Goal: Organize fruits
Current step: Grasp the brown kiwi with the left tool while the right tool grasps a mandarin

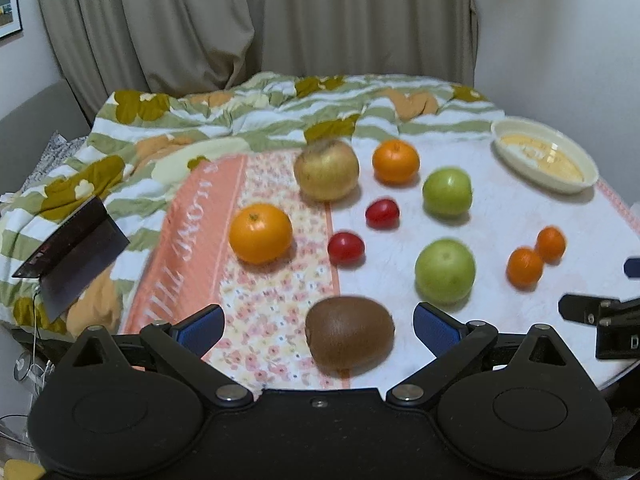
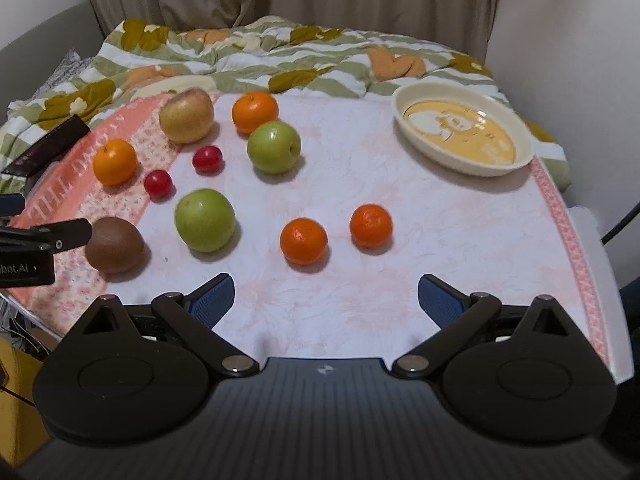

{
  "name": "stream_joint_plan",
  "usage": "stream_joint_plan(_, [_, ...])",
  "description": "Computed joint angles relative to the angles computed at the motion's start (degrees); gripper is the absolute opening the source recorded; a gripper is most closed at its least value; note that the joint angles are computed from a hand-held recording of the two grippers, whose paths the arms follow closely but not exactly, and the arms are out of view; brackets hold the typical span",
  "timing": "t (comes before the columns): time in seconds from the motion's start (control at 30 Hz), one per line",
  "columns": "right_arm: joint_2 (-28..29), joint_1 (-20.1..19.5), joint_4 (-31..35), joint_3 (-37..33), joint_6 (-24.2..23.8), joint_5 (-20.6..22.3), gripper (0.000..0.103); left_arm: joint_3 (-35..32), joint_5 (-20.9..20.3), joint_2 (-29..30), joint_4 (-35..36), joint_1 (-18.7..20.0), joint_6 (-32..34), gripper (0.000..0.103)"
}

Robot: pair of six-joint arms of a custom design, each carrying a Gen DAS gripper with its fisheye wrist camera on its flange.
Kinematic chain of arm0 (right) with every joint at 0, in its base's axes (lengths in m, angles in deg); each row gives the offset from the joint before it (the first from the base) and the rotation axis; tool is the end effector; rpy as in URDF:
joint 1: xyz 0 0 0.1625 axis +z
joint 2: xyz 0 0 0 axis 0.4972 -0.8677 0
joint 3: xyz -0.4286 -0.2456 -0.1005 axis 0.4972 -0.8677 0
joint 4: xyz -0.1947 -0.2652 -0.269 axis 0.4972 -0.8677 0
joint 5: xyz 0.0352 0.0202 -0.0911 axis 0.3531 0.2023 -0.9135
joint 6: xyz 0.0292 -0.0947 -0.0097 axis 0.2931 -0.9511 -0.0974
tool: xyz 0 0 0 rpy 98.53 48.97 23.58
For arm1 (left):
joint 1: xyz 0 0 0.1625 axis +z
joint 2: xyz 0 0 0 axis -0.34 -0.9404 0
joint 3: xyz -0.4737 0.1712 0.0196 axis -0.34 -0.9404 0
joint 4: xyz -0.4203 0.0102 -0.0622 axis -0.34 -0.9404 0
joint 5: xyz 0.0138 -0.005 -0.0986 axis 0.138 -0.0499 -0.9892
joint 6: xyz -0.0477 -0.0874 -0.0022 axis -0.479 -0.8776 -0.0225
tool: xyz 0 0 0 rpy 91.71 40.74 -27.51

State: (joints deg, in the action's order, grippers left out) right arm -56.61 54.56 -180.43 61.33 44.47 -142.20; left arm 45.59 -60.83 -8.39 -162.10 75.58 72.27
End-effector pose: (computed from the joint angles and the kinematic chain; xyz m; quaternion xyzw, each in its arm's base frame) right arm -0.0023 -0.7528 0.2776 -0.0064 -0.8282 0.3813 0.4107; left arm -0.3461 -0.8529 -0.0611 0.3772 0.8429 -0.2461 0.2945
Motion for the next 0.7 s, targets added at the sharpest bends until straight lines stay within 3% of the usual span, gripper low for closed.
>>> stream_joint_plan(0.2, [2.7,-1.6,0.6,-2.8,-1.7,1.6,0.102,-1.6,-0.6,2.2,1.2,1.0,0.5,0.095])
stream_joint_plan(0.7, [5.0,-3.1,1.4,-6.6,-1.8,6.1,0.078,-4.8,-1.2,4.3,4.1,1.6,-1.8,0.071])
